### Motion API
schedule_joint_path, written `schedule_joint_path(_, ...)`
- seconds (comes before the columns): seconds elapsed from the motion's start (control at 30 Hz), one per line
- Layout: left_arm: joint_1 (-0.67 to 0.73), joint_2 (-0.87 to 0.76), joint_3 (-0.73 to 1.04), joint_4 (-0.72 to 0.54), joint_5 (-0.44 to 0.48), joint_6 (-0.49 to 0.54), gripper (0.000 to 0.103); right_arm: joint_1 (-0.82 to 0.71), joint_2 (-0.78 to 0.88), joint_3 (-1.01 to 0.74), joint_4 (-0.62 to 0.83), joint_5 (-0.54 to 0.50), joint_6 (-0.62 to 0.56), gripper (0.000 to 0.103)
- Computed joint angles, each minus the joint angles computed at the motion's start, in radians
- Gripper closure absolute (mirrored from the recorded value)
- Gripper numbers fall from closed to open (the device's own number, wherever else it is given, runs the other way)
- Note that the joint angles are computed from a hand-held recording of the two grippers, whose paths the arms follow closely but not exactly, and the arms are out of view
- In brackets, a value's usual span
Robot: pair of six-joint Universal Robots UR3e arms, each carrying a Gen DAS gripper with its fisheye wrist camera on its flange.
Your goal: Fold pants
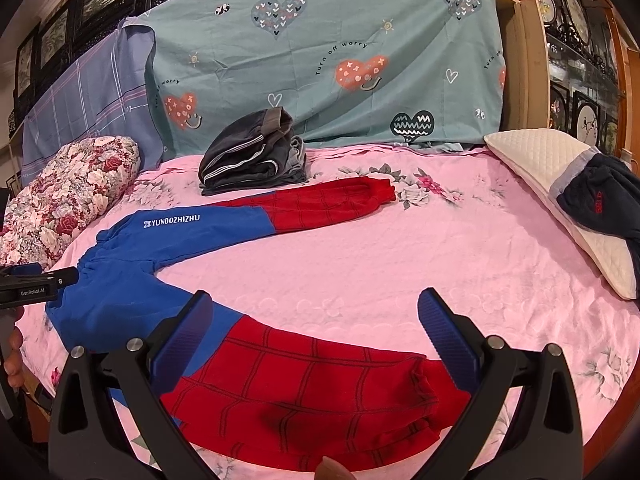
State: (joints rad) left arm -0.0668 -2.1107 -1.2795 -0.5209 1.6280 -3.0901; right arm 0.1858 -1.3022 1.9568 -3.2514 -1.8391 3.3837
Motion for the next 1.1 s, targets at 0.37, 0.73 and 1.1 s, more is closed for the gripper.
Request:
schedule_joint_path(0.37,0.003,-0.002,0.006,-0.006,0.001,-0.002,0.002,0.021,0.007,-0.024,0.02,-0.018,-0.016,0.001)
schedule_joint_path(0.73,0.008,0.001,0.002,0.0,-0.005,-0.003,0.002,0.026,0.005,-0.037,0.031,-0.016,-0.026,0.001)
schedule_joint_path(1.1,0.01,0.004,-0.002,-0.001,-0.007,-0.003,0.002,0.032,0.005,-0.042,0.041,-0.016,-0.025,0.001)
